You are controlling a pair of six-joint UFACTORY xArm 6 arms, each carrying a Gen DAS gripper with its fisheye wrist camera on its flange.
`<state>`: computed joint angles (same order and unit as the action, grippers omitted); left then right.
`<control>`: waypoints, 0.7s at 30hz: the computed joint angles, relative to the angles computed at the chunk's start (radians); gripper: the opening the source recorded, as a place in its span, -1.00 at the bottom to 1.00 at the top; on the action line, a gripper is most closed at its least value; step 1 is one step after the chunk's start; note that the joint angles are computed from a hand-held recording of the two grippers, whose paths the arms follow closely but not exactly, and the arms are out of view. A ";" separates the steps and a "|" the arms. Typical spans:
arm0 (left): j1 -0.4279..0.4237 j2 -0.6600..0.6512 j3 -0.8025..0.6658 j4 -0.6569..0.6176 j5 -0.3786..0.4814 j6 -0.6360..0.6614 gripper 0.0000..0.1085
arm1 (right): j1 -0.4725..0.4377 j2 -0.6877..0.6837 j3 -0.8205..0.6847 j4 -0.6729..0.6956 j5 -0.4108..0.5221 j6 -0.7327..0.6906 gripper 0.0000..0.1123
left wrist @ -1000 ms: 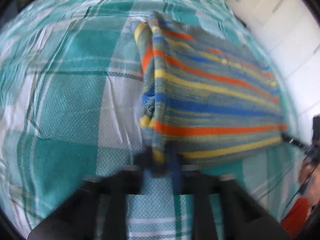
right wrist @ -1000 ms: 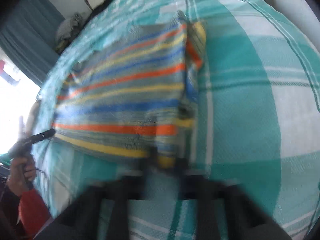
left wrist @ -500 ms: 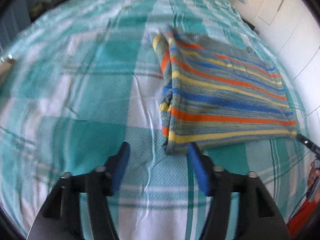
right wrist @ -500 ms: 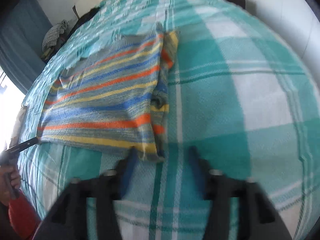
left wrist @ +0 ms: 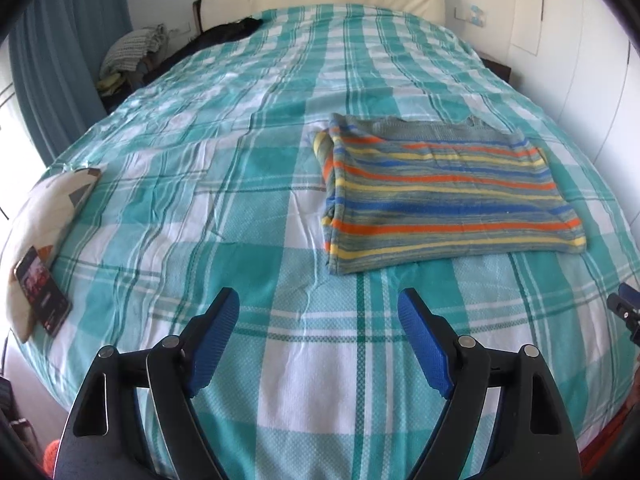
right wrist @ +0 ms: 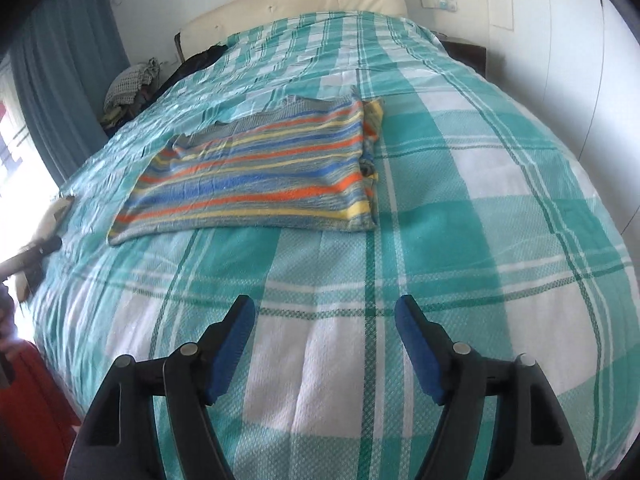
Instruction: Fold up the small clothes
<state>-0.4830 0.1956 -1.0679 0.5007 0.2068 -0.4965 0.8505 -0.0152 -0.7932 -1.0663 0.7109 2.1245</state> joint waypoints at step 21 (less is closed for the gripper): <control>0.010 0.173 -0.008 0.245 -0.133 -0.217 0.74 | 0.077 0.173 -0.179 0.164 0.249 -0.160 0.62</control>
